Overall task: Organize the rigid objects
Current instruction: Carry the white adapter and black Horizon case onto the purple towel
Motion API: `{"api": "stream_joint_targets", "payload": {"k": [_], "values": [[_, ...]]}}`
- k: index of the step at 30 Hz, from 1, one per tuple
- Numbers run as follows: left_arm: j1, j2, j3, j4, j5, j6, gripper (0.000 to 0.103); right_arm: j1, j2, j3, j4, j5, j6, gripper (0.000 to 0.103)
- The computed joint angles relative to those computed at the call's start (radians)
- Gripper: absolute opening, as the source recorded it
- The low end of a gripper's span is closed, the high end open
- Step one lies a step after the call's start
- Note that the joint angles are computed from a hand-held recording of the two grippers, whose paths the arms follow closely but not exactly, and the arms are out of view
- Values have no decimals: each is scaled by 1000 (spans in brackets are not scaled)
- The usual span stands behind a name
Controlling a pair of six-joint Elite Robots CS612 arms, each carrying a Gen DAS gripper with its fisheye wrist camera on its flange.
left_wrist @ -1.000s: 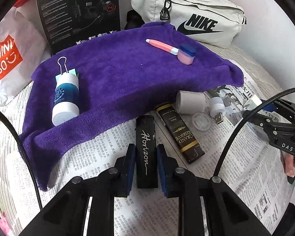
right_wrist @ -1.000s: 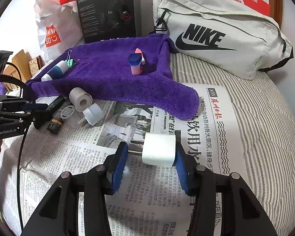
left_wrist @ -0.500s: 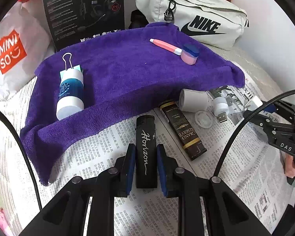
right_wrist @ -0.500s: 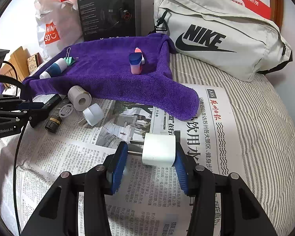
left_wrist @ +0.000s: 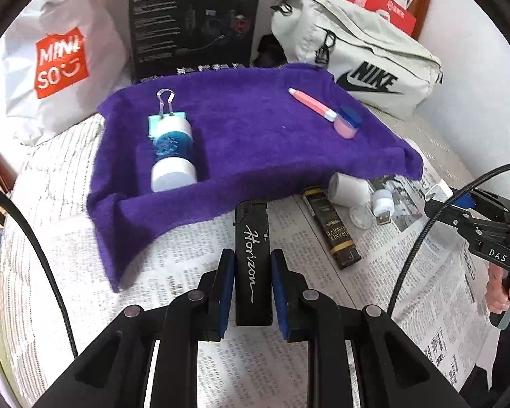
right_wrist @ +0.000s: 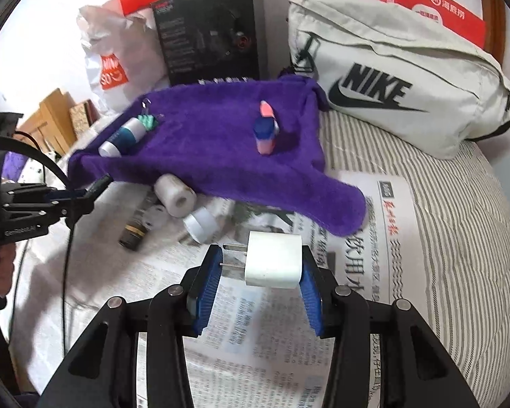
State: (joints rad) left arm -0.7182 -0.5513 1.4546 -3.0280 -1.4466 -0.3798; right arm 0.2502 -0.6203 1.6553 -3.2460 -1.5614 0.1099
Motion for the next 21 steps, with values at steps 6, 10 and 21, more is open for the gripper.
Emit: {"api": "stream_joint_targets", "payload": {"k": [6, 10, 21], "values": [[12, -10, 11, -32, -7, -26, 21, -1, -4, -24, 4, 17, -27, 44], [17, -11, 1, -28, 4, -31, 21, -1, -2, -51, 2, 25, -50, 44], [32, -1, -32, -7, 3, -35, 21, -13, 46, -199, 154, 63, -48, 44]]}}
